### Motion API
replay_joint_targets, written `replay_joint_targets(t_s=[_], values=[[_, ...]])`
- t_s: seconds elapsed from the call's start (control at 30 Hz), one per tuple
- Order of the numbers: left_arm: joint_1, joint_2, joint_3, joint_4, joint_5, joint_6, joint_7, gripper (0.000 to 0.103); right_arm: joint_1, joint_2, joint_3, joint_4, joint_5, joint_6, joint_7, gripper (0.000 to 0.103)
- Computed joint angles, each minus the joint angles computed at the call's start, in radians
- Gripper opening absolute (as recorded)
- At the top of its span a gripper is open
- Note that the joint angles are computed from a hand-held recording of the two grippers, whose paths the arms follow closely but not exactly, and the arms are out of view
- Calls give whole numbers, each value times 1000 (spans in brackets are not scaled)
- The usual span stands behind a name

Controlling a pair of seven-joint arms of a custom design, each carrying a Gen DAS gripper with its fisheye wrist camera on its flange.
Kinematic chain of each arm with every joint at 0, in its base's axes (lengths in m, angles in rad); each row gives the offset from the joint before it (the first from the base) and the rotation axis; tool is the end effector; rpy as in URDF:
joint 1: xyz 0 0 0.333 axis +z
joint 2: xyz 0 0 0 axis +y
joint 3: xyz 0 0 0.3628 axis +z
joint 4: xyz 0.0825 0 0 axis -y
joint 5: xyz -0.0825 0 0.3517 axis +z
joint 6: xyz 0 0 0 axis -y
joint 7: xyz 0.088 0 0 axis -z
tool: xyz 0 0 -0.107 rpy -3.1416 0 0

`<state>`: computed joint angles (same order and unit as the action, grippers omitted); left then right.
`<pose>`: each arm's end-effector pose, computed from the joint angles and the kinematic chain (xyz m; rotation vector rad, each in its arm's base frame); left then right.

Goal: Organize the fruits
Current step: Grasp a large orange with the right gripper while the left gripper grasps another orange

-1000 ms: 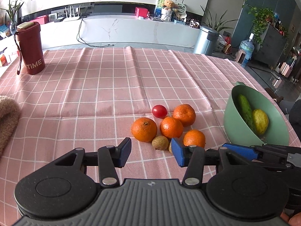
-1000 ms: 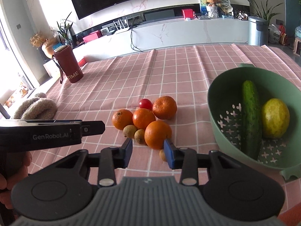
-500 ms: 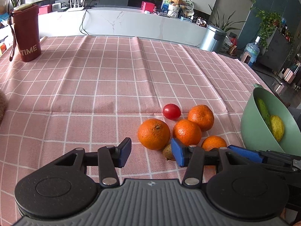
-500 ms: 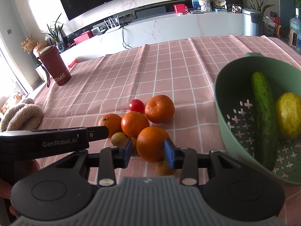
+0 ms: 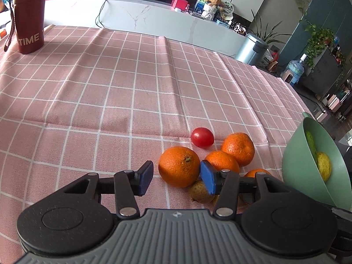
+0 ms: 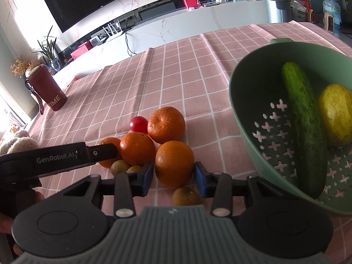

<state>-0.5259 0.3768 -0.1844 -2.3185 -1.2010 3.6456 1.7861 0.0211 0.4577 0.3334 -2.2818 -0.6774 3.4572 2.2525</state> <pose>0.4606 -0.2296 0.3271 -2.2153 1.4339 -0.8867 0.5085 0.2497 0.3210 -1.9359 1.4106 -0.1490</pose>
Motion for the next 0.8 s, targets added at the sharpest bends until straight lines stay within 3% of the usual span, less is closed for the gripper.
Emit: replay_joint_targets(t_s=[0.13,0.23,0.33,0.47,0.67,0.8], values=[[4,10,1,9,11,-4,1,57,-18,14,21,9,-1,-18,1,37],[48,6,-29,-24,115,6,-101,50,-26,17,30,10,3,-17,-1,37],[34,-1,-9,-32,137,-8,-123,49,-28,23,32,12,3,-11,-5,35],[-16,-2,32,-18,82,-14,-77,48,-28,25,30,12,-2,-6,-9,34],[-17,-13,16,-19,32,26,-61,48,-26,28,29,16,-8,2,-10,33],[-23,-22,-5,-17,-14,63,-26,48,34,8,-36,-8,8,63,-33,33]])
